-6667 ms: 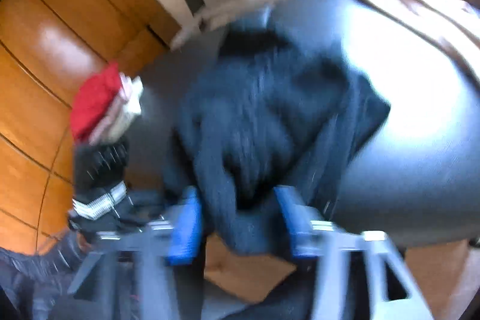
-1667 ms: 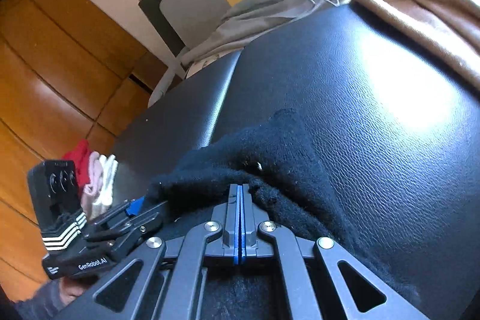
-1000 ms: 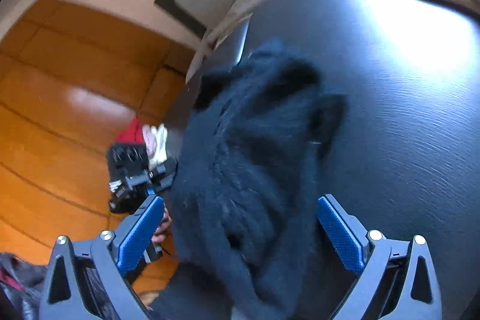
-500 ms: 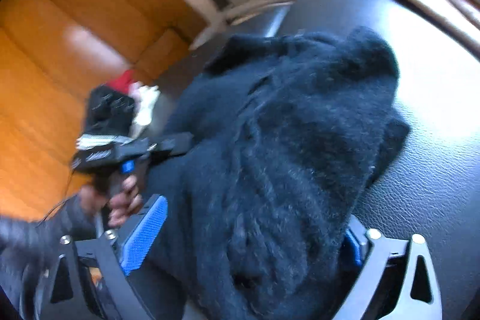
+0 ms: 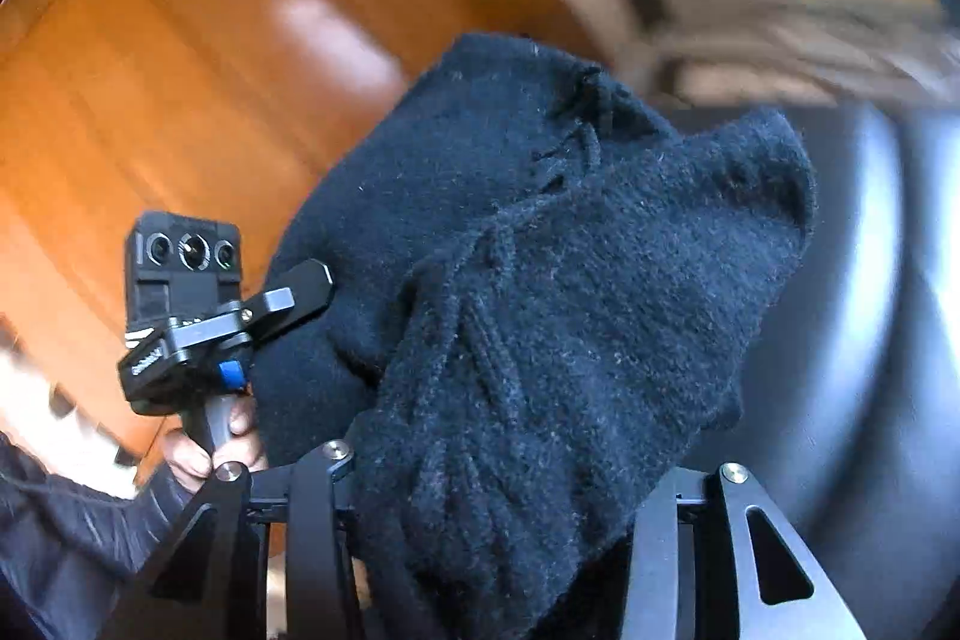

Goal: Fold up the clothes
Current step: 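Lift the folded black sweater with both tools and carry it to the red clothes stack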

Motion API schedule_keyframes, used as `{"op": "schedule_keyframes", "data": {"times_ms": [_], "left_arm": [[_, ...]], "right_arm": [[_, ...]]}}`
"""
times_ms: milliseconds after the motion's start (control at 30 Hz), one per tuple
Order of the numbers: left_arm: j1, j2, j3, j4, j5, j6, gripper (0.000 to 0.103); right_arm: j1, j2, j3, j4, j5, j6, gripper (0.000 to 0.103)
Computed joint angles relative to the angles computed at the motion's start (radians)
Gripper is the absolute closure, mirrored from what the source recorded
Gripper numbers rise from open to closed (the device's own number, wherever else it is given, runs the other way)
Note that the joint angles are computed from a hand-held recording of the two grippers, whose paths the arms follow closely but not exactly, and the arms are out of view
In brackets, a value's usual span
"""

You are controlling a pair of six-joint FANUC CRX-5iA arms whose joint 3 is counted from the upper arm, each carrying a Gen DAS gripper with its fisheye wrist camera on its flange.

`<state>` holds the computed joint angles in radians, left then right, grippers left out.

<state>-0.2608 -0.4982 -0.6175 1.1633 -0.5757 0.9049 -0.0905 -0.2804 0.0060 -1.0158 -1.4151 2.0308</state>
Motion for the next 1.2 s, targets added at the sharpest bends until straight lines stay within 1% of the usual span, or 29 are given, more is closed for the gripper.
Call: {"op": "schedule_keyframes", "data": {"times_ms": [67,100,133,200,267,300,333,367,400,433,467,500,533,567,600,633,700,733,767,833,867,900,933,967,1033,1067,1100,1133,1200], "left_arm": [[0.112,-0.062,0.016,-0.022,-0.004,-0.003,0.070],[0.170,-0.085,0.027,-0.022,-0.006,-0.011,0.070],[0.226,-0.100,0.040,-0.017,-0.011,-0.023,0.069],[0.343,-0.098,0.079,-0.016,-0.045,-0.026,0.069],[0.457,-0.062,0.127,-0.034,-0.096,0.014,0.068],[0.511,-0.032,0.161,-0.095,-0.123,0.068,0.068],[0.554,-0.003,0.194,-0.182,-0.135,0.146,0.068],[0.595,0.036,0.229,-0.274,-0.170,0.235,0.068],[0.629,0.084,0.277,-0.397,-0.232,0.361,0.068],[0.656,0.131,0.302,-0.469,-0.288,0.440,0.068],[0.677,0.168,0.296,-0.488,-0.320,0.473,0.065],[0.693,0.174,0.260,-0.454,-0.315,0.459,0.060],[0.707,0.159,0.202,-0.372,-0.285,0.400,0.059],[0.715,0.144,0.166,-0.313,-0.268,0.354,0.059],[0.716,0.130,0.157,-0.297,-0.257,0.334,0.058],[0.713,0.117,0.168,-0.330,-0.248,0.347,0.057],[0.694,0.092,0.208,-0.440,-0.230,0.402,0.057],[0.687,0.073,0.221,-0.484,-0.213,0.410,0.057],[0.690,0.047,0.230,-0.527,-0.194,0.404,0.057],[0.656,0.020,0.265,-0.632,-0.147,0.425,0.056],[0.642,0.013,0.281,-0.666,-0.124,0.419,0.055],[0.633,0.012,0.289,-0.669,-0.102,0.395,0.054],[0.627,0.015,0.292,-0.643,-0.089,0.354,0.050],[0.632,0.023,0.297,-0.603,-0.093,0.310,0.048],[0.637,0.060,0.325,-0.542,-0.117,0.259,0.047],[0.624,0.094,0.354,-0.542,-0.127,0.267,0.047],[0.609,0.129,0.387,-0.568,-0.131,0.302,0.047],[0.599,0.165,0.419,-0.589,-0.141,0.335,0.047],[0.605,0.241,0.473,-0.580,-0.213,0.368,0.047]], "right_arm": [[0.116,0.067,0.105,-0.004,0.047,0.013,0.058],[0.184,0.118,0.182,-0.005,0.069,0.020,0.058],[0.232,0.155,0.241,0.001,0.085,0.026,0.058],[0.328,0.249,0.385,0.015,0.106,0.029,0.058],[0.418,0.355,0.539,0.057,0.120,0.004,0.058],[0.460,0.410,0.611,0.092,0.122,-0.019,0.057],[0.498,0.466,0.686,0.129,0.120,-0.045,0.057],[0.536,0.520,0.748,0.183,0.118,-0.080,0.056],[0.564,0.585,0.818,0.226,0.092,-0.124,0.053],[0.591,0.653,0.893,0.272,0.059,-0.171,0.053],[0.625,0.717,0.948,0.347,0.021,-0.222,0.052],[0.656,0.788,1.014,0.416,-0.030,-0.274,0.052],[0.683,0.841,1.041,0.473,-0.073,-0.314,0.050],[0.689,0.858,1.025,0.478,-0.078,-0.309,0.049],[0.674,0.842,0.968,0.430,-0.034,-0.283,0.045],[0.651,0.821,0.925,0.369,0.010,-0.261,0.042],[0.620,0.822,0.925,0.297,0.028,-0.252,0.037],[0.608,0.822,0.925,0.271,0.036,-0.247,0.034],[0.613,0.818,0.927,0.292,0.043,-0.240,0.034],[0.626,0.785,0.897,0.345,0.081,-0.213,0.026],[0.635,0.749,0.851,0.378,0.132,-0.182,0.024],[0.650,0.694,0.778,0.423,0.215,-0.144,0.023],[0.665,0.643,0.710,0.467,0.299,-0.110,0.022],[0.679,0.594,0.646,0.506,0.380,-0.076,0.022],[0.697,0.515,0.559,0.511,0.506,0.035,0.016],[0.708,0.491,0.544,0.500,0.514,0.086,0.015],[0.722,0.472,0.532,0.495,0.518,0.134,0.014],[0.746,0.468,0.529,0.519,0.508,0.167,0.013],[0.796,0.468,0.526,0.576,0.485,0.223,0.013]]}}
